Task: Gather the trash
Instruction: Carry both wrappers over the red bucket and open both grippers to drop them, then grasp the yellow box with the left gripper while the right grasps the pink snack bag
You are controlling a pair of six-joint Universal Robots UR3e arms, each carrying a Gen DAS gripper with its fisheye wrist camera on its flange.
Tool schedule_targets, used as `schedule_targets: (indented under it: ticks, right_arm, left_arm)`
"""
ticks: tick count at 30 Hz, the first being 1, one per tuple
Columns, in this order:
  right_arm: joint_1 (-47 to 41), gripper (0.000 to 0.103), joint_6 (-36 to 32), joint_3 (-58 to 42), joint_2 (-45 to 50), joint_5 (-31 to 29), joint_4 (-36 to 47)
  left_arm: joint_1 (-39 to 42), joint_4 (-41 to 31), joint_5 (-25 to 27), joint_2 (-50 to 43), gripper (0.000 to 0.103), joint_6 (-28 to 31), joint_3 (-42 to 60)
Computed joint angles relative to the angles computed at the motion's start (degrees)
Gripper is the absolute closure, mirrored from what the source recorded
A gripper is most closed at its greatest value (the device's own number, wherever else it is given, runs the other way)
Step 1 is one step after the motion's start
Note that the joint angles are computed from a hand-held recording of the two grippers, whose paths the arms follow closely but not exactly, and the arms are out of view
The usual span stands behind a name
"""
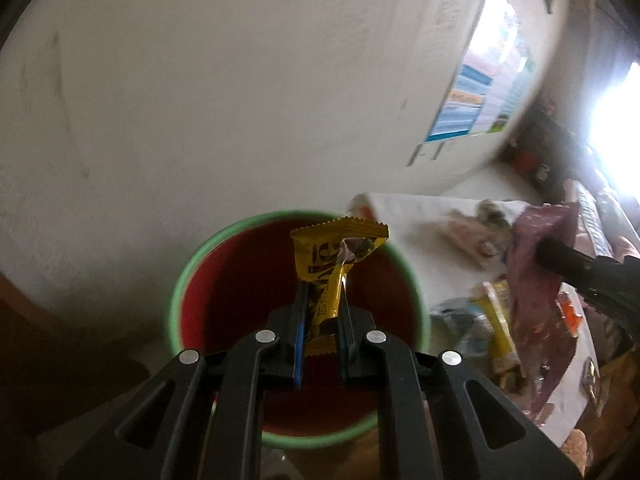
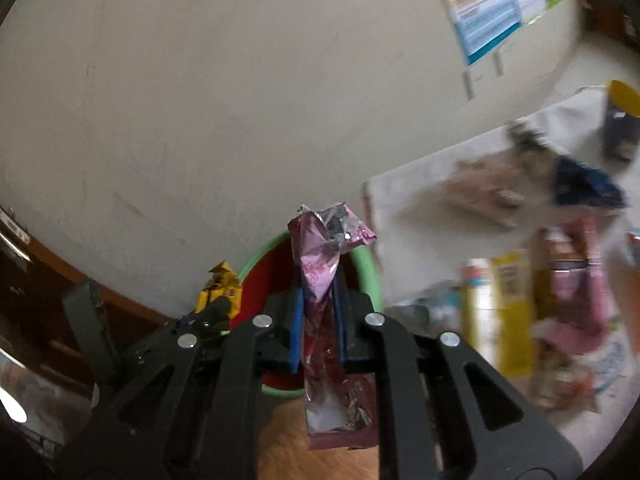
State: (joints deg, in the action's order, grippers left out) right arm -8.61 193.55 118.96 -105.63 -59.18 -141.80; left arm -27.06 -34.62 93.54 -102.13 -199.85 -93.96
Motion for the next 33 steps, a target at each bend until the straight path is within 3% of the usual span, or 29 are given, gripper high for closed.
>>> schedule_targets:
  ticks: [6, 7, 8, 9, 10, 19, 24, 26, 28, 31, 33]
  right_arm:
    - [8.3, 0.085, 5.7, -6.4, 14.3, -3.7, -9.0]
    - [8.9, 0.078, 6.3, -7.3, 15.7, -3.8, -9.6]
    - [9.1, 0.063, 6.8, -7.9, 16.9, -3.7, -10.5]
    - [9.2, 0.056, 7.2, -8.2, 17.8, -3.7, -11.5]
    - [9.6, 0.05, 7.4, -8.4, 18.8, -3.9, -12.9]
    - [8.4, 0.049, 4.5, -4.4, 12.4, -6.7, -11.0]
    - [-0.6, 0.049, -2.6, 1.9, 0.3, -9.7, -4.0]
    - [-6.8, 0.043, -5.5, 4.9, -4.8, -12.5, -0.5]
    - [-13.1, 0.043, -8.9, 6.2, -7.4, -14.6, 4.3]
    - [-25.0, 0.043, -14.1, 8.1, -9.1, -10.7, 11.7]
    - [-27.8, 0.043, -15.8, 7.6, -7.3, -9.9, 14.1]
  left_arm:
    - [2.8, 1.6, -1.2, -0.2, 0.087, 0.3, -3.7]
    - [3.3, 2.1, -1.5, -0.3, 0.084, 0.4, -4.3]
    - [3.7, 2.6, -1.5, -0.4, 0.073, 0.5, -4.8]
    - [3.9, 3.3, -1.1, -0.3, 0.059, 0.5, -5.6]
    - [3.9, 4.3, -0.8, -0.1, 0.055, 0.4, -6.5]
    - [2.2, 3.9, 0.4, -1.2, 0.046, 0.5, -4.7]
    - [-0.2, 2.1, 1.5, -2.1, 0.046, 0.7, -1.1]
    - [-1.3, 1.1, 2.2, -2.4, 0.046, 0.7, 0.4]
    - [-1.9, 0.6, 2.4, -2.3, 0.046, 1.0, 0.8]
    - [-3.3, -0.9, 2.4, -2.7, 0.046, 1.1, 3.0]
    - [-4.1, -2.1, 1.6, -3.0, 0.046, 1.0, 4.8]
